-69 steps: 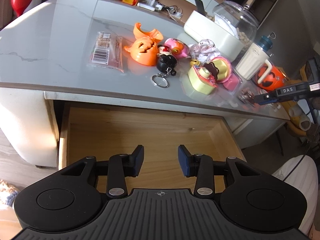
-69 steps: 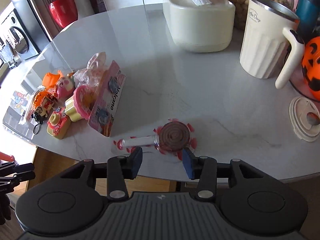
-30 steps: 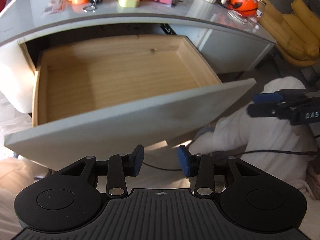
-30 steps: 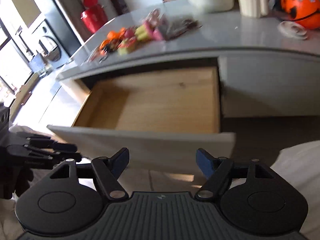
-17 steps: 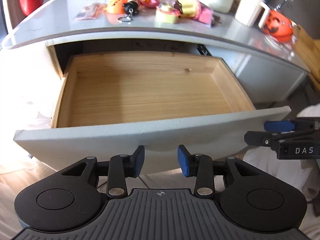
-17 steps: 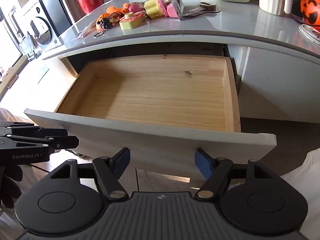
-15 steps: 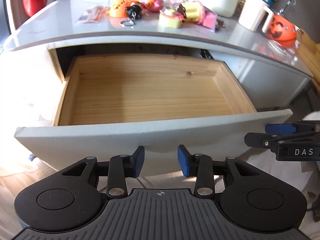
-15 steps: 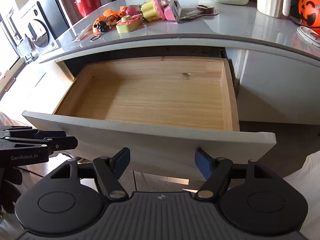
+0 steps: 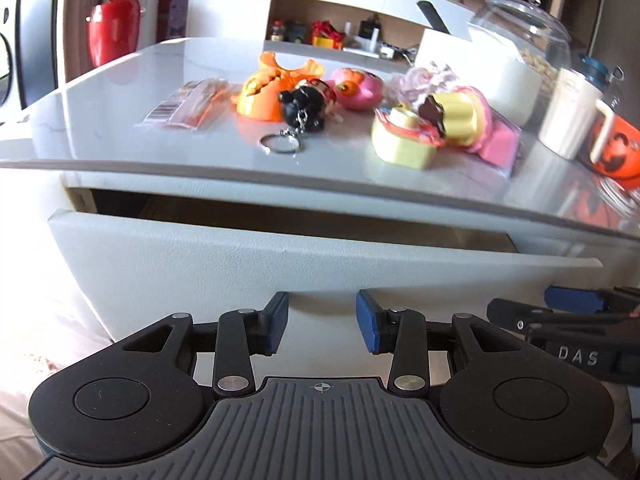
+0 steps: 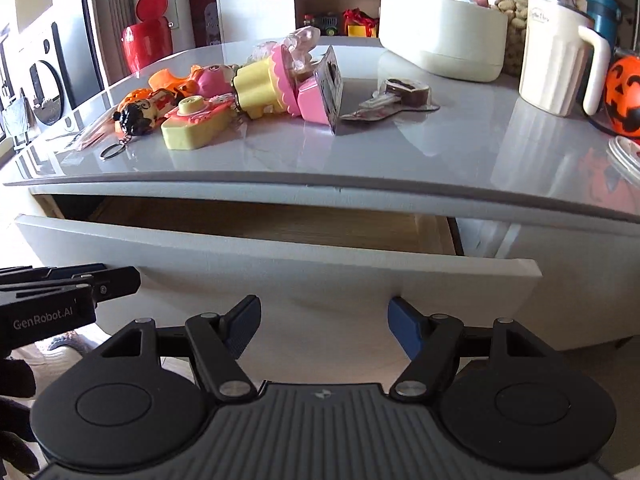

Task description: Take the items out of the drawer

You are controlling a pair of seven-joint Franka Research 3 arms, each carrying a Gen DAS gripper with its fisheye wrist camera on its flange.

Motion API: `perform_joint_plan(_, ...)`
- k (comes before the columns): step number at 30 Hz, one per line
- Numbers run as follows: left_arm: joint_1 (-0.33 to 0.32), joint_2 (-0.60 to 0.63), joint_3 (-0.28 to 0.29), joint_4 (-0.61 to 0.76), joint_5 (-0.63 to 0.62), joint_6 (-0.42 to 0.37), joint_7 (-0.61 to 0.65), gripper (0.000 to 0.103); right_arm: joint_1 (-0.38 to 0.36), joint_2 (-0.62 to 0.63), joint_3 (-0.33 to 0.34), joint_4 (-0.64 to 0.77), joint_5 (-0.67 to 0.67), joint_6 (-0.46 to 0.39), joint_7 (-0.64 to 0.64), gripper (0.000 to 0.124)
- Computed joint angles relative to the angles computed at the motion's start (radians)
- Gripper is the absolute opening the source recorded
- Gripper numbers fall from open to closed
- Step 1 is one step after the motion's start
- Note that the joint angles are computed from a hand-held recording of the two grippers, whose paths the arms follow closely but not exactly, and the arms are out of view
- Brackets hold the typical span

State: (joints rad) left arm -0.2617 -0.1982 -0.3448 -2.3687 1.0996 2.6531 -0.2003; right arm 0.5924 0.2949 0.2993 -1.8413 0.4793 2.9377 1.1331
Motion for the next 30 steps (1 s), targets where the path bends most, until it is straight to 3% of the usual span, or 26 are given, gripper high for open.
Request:
perform_joint_plan(3,0.009,0.029,0.001,0.029,0.030,-0.013,-0.030,0.044,0.025,0.043,-0.023,0.036,-0.041,0.046,0.035,0.070)
perform_joint_plan(5,0.008,0.051,0.005,0.048,0.054,-0.018,-0.045,0.049,0.069,0.063,-0.081,0.046,-0.096,0.086,0.119,0.070)
perform_joint_plan(8,-0.002,0.082,0.014,0.074,0.084,-0.003,-0.046,0.074,0.061,0.083,-0.100,0.069,-0.096,0.075,0.231,0.070)
perform_joint_plan(10,-0.013,0.109,0.018,0.096,0.107,0.003,-0.039,0.095,-0.012,0.088,-0.036,0.080,-0.022,0.054,0.242,0.070)
perform_joint_plan(12,-0.028,0.138,0.019,0.125,0.118,-0.024,-0.047,0.102,-0.071,0.086,0.025,0.067,0.061,0.075,0.217,0.071)
perform_joint_plan(16,-0.070,0.176,0.024,0.170,0.102,-0.117,-0.056,0.103,-0.095,0.080,0.067,0.015,0.080,0.212,0.143,0.071)
perform_joint_plan(19,-0.078,0.159,0.043,0.155,0.036,-0.082,-0.008,0.103,-0.123,0.081,0.106,-0.006,0.057,0.253,0.105,0.071)
perform_joint_plan(23,-0.090,0.058,0.040,0.079,-0.140,-0.056,0.144,0.103,-0.162,0.017,0.147,-0.042,0.057,0.181,0.050,0.071)
perform_joint_plan(27,-0.122,-0.076,0.024,0.004,-0.351,-0.076,0.357,0.102,-0.331,-0.119,0.351,-0.126,0.323,0.131,-0.242,0.072)
perform_joint_plan(30,-0.128,-0.182,-0.013,-0.050,-0.410,-0.115,0.397,0.102,-0.357,-0.256,0.360,-0.201,0.484,0.019,-0.370,0.072)
